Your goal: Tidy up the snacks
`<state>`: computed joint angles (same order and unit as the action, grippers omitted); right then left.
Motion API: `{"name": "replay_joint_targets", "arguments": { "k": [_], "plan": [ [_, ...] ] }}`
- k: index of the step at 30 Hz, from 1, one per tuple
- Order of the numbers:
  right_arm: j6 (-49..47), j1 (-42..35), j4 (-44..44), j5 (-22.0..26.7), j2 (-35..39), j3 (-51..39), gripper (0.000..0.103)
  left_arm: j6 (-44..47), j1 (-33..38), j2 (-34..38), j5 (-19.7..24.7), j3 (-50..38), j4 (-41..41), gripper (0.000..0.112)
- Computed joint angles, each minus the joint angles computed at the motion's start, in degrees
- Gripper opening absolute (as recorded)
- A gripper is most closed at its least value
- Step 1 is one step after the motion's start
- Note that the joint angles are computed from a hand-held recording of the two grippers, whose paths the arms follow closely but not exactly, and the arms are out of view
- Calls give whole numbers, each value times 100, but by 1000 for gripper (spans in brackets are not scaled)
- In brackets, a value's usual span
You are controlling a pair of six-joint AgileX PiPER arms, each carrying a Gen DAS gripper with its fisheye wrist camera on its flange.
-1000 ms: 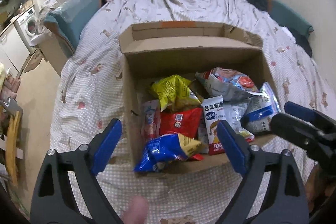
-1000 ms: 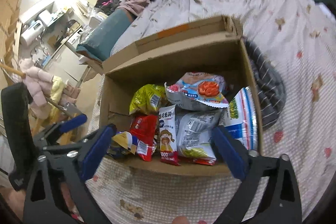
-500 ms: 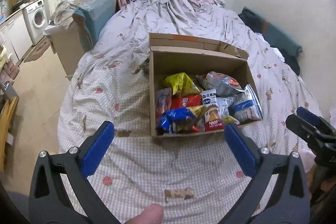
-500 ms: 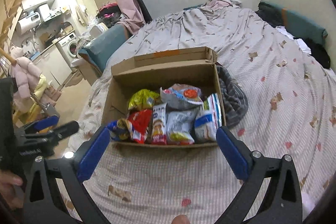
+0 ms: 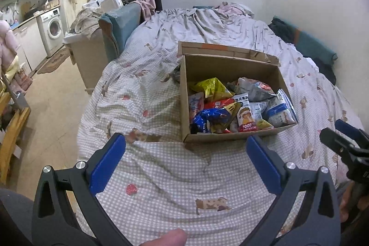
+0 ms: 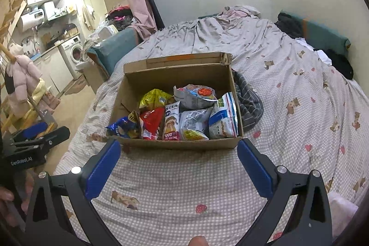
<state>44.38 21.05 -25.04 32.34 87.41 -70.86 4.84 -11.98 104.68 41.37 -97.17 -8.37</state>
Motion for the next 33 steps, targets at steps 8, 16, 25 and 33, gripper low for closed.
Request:
{"name": "replay_joint_targets", "arguments": {
  "k": [8, 16, 25, 33],
  "plan": [
    [234, 41, -179, 3, 106, -23, 103, 60, -135, -73, -299, 226, 92, 103],
    [460, 137, -523, -38, 83, -9, 103, 27, -119, -58, -286, 213, 95, 103],
    [518, 86, -514, -20, 64, 15, 103, 119, -160, -121, -370, 330, 117, 103],
    [654, 187, -736, 76, 78, 5, 103, 144, -210, -207, -422, 404, 134, 103]
  ]
}}
